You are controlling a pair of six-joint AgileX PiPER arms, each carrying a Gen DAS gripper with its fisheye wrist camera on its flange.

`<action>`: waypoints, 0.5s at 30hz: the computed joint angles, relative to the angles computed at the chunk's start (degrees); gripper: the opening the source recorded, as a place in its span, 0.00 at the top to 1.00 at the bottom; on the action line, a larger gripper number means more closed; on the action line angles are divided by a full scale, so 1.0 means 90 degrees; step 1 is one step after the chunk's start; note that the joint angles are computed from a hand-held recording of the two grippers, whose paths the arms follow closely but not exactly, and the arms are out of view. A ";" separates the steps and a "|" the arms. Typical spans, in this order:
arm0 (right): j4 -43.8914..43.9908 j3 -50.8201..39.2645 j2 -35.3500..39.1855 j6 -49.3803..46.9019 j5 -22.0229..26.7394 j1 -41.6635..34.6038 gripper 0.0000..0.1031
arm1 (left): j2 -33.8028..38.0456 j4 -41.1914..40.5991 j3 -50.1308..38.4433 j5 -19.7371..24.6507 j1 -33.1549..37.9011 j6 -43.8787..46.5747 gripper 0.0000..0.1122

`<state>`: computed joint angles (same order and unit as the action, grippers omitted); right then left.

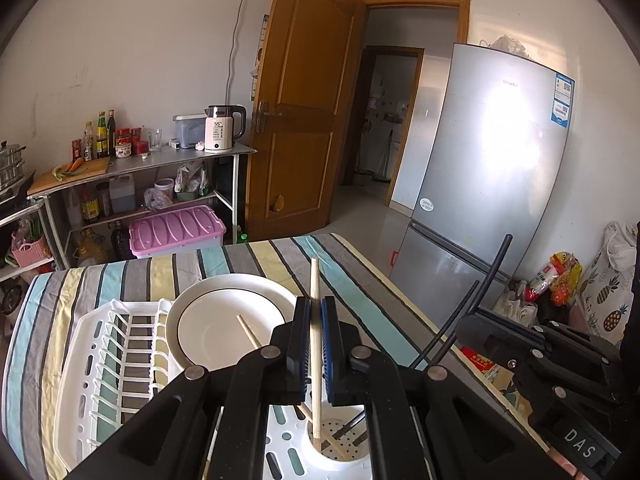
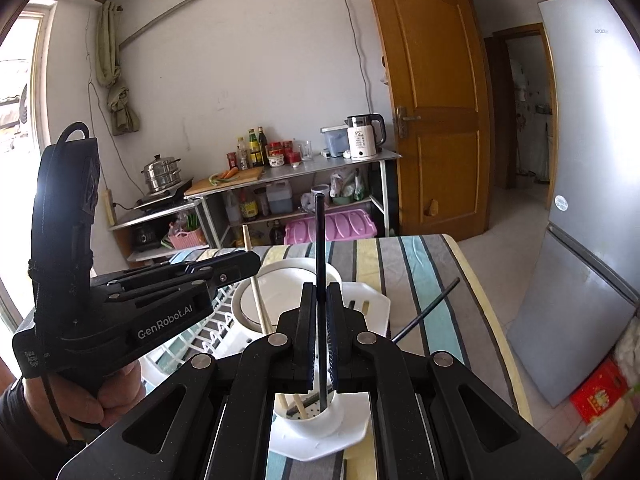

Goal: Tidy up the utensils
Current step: 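Lift both chopsticks and carry them over the white cup, then release the wooden chopstick into the cup with the left tool while the right tool releases the black one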

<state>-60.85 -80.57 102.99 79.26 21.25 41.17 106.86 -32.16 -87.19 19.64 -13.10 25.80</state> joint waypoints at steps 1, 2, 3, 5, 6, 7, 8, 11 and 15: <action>-0.0004 0.0041 0.0013 0.0033 -0.0013 -0.0016 0.95 | 0.0045 0.0030 -0.0005 -0.0008 0.0002 -0.0028 0.95; 0.0042 0.0049 0.0040 0.0009 -0.0012 -0.0038 0.95 | 0.0094 0.0105 -0.0024 -0.0004 -0.0002 -0.0099 0.95; 0.0092 0.0055 0.0062 -0.0023 -0.0019 -0.0061 0.95 | 0.0135 0.0141 -0.0031 -0.0004 -0.0004 -0.0127 0.95; 0.0020 0.0128 0.0065 0.0086 -0.0020 -0.0082 0.95 | 0.0225 0.0332 -0.0072 -0.0009 -0.0025 -0.0303 0.95; 0.0062 0.0129 0.0070 0.0061 -0.0017 -0.0098 0.95 | 0.0260 0.0348 -0.0077 -0.0010 -0.0024 -0.0317 0.95; 0.0090 0.0131 0.0077 0.0042 -0.0008 -0.0112 0.95 | 0.0293 0.0394 -0.0083 -0.0019 -0.0034 -0.0365 0.95; 0.0092 0.0132 0.0086 0.0048 0.0010 -0.0120 0.95 | 0.0319 0.0447 -0.0088 -0.0026 -0.0043 -0.0421 0.95; 0.0170 0.0120 0.0104 0.0015 0.0064 -0.0159 0.95 | 0.0356 0.0459 -0.0039 -0.0115 -0.0048 -0.0411 0.95; 0.0303 0.0135 0.0099 -0.0043 0.0082 -0.0221 0.95 | 0.0359 0.0516 -0.0046 -0.0123 -0.0058 -0.0451 0.95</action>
<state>-58.12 -79.35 103.89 78.87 21.99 39.18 110.09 -27.52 -87.61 18.54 -13.62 21.73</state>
